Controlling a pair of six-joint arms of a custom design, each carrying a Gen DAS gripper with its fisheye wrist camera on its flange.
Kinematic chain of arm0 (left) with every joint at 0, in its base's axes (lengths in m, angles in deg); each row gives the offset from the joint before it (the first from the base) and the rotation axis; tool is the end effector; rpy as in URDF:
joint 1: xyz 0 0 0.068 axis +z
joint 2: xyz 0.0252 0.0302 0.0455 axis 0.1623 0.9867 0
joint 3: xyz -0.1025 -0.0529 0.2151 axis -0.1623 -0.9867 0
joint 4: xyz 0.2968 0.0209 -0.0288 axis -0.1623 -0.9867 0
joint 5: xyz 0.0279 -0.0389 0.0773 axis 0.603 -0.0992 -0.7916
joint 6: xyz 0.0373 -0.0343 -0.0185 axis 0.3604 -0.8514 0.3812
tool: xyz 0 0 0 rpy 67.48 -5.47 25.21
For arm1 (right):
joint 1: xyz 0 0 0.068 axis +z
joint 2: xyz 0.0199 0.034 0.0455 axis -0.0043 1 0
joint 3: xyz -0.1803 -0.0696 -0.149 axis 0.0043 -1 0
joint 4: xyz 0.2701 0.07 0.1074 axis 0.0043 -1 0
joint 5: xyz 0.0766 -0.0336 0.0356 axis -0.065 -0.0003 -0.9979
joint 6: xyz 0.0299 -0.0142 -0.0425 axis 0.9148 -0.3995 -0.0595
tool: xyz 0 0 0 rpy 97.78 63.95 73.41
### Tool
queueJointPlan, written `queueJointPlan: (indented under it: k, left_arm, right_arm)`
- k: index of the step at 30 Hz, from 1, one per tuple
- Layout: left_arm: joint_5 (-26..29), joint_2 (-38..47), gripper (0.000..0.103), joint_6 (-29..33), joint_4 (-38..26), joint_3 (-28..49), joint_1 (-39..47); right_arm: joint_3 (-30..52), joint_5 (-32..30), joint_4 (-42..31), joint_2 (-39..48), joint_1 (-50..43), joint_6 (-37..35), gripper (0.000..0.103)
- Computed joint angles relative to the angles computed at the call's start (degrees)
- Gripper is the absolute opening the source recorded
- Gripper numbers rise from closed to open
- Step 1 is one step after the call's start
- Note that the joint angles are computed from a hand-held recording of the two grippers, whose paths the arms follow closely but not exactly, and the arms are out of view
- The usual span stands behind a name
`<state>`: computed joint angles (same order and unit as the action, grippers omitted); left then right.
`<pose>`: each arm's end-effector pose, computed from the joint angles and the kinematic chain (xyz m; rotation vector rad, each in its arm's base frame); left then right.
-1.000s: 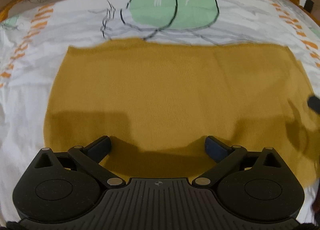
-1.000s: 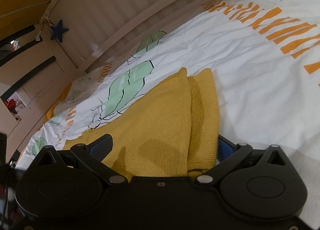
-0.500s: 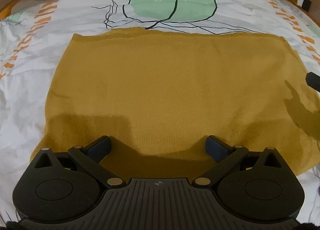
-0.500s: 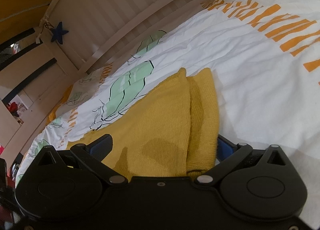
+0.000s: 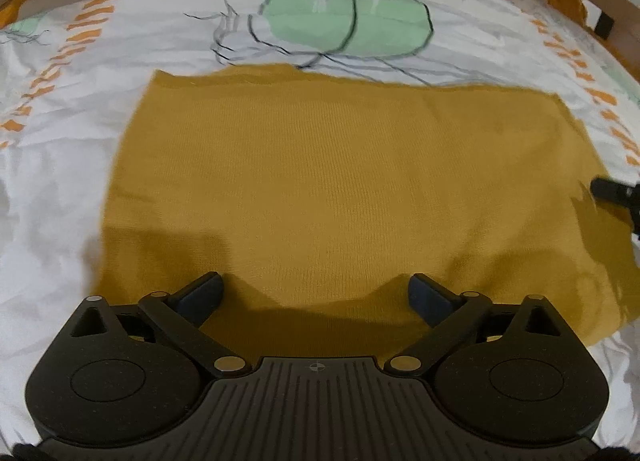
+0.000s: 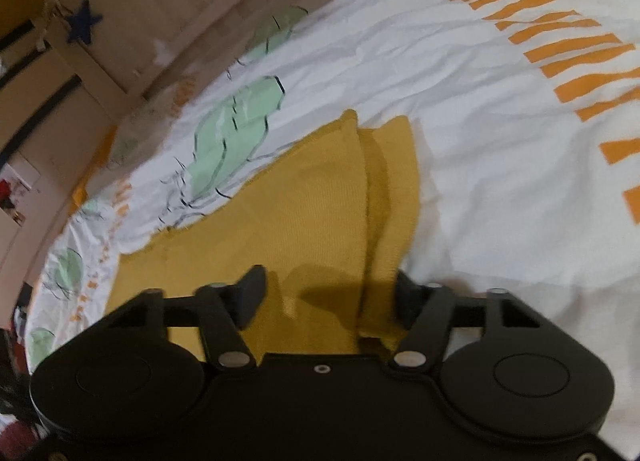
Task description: Fold small clothes
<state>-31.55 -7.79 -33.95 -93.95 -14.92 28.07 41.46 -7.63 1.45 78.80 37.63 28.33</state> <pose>0.2225 0.0627 0.1534 0.3781 2.5499 -0.1539 0.1657 0.1164 0.1142 0.5046 2.2352 0.5614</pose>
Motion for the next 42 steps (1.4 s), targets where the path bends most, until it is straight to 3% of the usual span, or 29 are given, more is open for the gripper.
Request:
queueJointPlan:
  k: [1, 2, 3, 6, 24, 37, 42]
  left_arm:
    - [0.59, -0.24, 0.100, 0.43, -0.21, 0.28, 1.04]
    - [1.58, -0.32, 0.100, 1.41, -0.42, 0.75, 2.68]
    - [2.00, -0.41, 0.100, 1.91, -0.59, 1.14, 3.67]
    - [3.87, 1.57, 0.100, 4.34, -0.70, 3.63, 7.87]
    - [3.02, 30.75, 0.099, 7.02, 5.67, 22.88, 22.96]
    - [10.24, 30.19, 0.103, 12.04, 17.31, 15.28, 27.21]
    - [11.09, 30.20, 0.103, 11.62, 18.55, 14.76, 27.35]
  right_arm:
    - [0.46, -0.05, -1.29, -0.16, -0.13, 0.03, 0.053]
    - [0.87, 0.07, -2.36, -0.16, -0.21, 0.32, 0.039]
    - [1.25, 0.08, -3.50, -0.19, -0.30, 0.97, 0.034]
    - [2.51, 1.55, -5.50, 0.14, 0.69, 1.70, 0.029]
    - [29.01, 9.72, -23.34, 24.08, 7.27, 2.20, 0.025]
    - [48.21, 9.90, -24.89, 40.72, 11.62, -1.29, 0.023]
    - [56.29, 8.84, -24.37, 49.14, 12.96, -2.28, 0.022]
